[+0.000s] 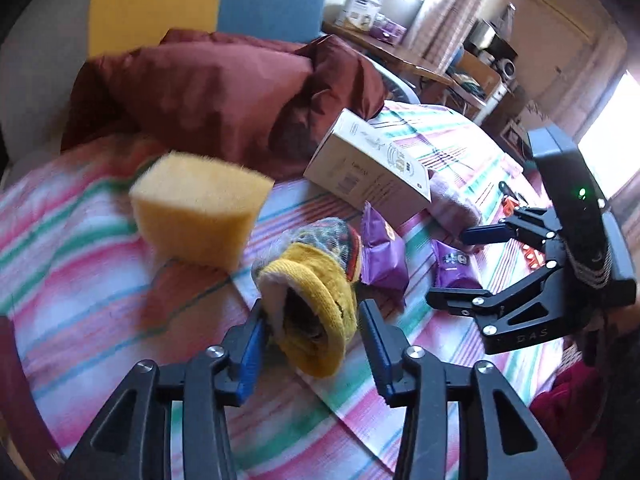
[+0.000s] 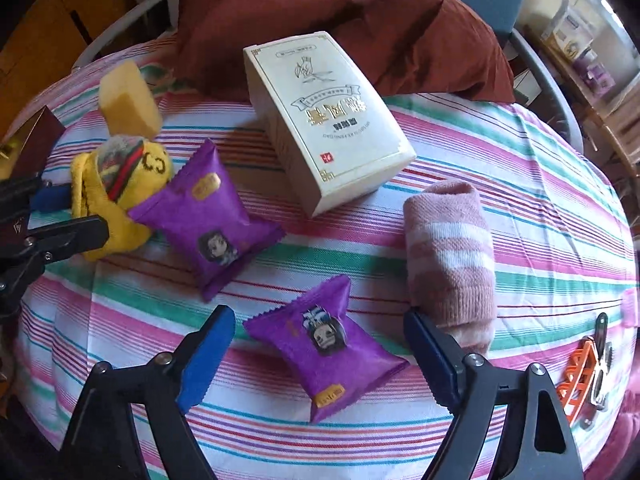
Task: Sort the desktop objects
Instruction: 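Grasp the yellow knitted roll with the left tool, then carry the yellow knitted roll over the gold tray and open the left tool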
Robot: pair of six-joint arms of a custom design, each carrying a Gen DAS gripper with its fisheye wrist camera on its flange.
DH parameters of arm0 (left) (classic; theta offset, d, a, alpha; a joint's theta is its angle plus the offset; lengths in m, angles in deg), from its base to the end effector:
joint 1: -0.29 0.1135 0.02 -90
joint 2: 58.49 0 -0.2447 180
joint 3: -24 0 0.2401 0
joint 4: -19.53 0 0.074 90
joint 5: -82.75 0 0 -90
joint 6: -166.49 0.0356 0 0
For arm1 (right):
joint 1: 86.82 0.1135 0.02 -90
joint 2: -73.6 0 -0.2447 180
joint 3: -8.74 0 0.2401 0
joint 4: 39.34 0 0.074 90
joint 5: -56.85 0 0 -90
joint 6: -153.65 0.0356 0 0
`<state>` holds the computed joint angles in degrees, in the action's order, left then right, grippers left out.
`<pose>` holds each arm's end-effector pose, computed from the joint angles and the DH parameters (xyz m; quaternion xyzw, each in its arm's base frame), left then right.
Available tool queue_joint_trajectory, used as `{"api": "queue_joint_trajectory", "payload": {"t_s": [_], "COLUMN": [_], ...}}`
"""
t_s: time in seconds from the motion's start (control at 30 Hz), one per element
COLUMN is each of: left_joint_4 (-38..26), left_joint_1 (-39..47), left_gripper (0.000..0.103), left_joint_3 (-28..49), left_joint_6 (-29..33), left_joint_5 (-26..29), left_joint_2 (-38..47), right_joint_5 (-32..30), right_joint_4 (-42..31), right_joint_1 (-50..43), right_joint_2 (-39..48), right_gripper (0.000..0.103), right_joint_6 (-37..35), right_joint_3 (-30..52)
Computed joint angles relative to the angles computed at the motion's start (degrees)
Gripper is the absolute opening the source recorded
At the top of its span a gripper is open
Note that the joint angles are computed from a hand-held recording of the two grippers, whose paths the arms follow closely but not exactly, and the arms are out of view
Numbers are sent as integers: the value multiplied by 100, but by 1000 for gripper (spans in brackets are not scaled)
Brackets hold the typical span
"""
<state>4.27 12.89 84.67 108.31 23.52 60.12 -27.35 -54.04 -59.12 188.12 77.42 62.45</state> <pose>0.2917 0.0465 0.0247 0.1974 0.9340 -0.1897 0.2296 0.2372 0.1205 0.0206 -0.1138 0.9842 -0.0023 0.1356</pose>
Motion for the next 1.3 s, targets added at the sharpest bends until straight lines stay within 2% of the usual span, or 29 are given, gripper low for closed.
{"api": "queue_joint_trajectory", "payload": {"t_s": [0.1,0.2,0.23,0.33,0.47,0.67,0.83,0.87,1.03,1.13,1.3], "left_joint_4": [-298,-548,-653,-556,-558,-783,-1113,-1216,-1874,-2291,-3048], "left_joint_1": [-15,-111,-118,-92,127,649,1280,1388,2170,2764,3787], "left_gripper": [52,50,42,31,27,27,27,27,27,27,27], "left_joint_3": [335,672,800,777,579,203,-180,-206,-338,-303,158], "left_joint_6": [215,222,203,68,69,173,628,713,1260,1675,2248], "left_joint_5": [151,267,283,328,506,838,981,1001,1210,1285,1427], "left_joint_2": [184,439,546,643,576,209,-346,-434,-951,-1167,-1143], "right_joint_5": [-16,-69,-88,-128,-241,-417,-499,-404,-344,-229,-9], "right_joint_4": [-2,-69,-102,-60,65,568,910,987,672,695,507], "right_joint_1": [-31,-29,-29,-18,-13,-76,-2,165,901,1384,2280], "right_joint_2": [-20,21,35,-33,-174,-869,-1360,-1498,-1641,-1408,-1122], "right_gripper": [84,69,56,52,51,51,51,51,51,51,51], "right_joint_6": [-14,-76,-99,-123,-124,-38,12,201,685,864,1124], "right_joint_3": [-42,-34,-28,-100,-220,-730,-1003,-1058,-491,-235,404]}}
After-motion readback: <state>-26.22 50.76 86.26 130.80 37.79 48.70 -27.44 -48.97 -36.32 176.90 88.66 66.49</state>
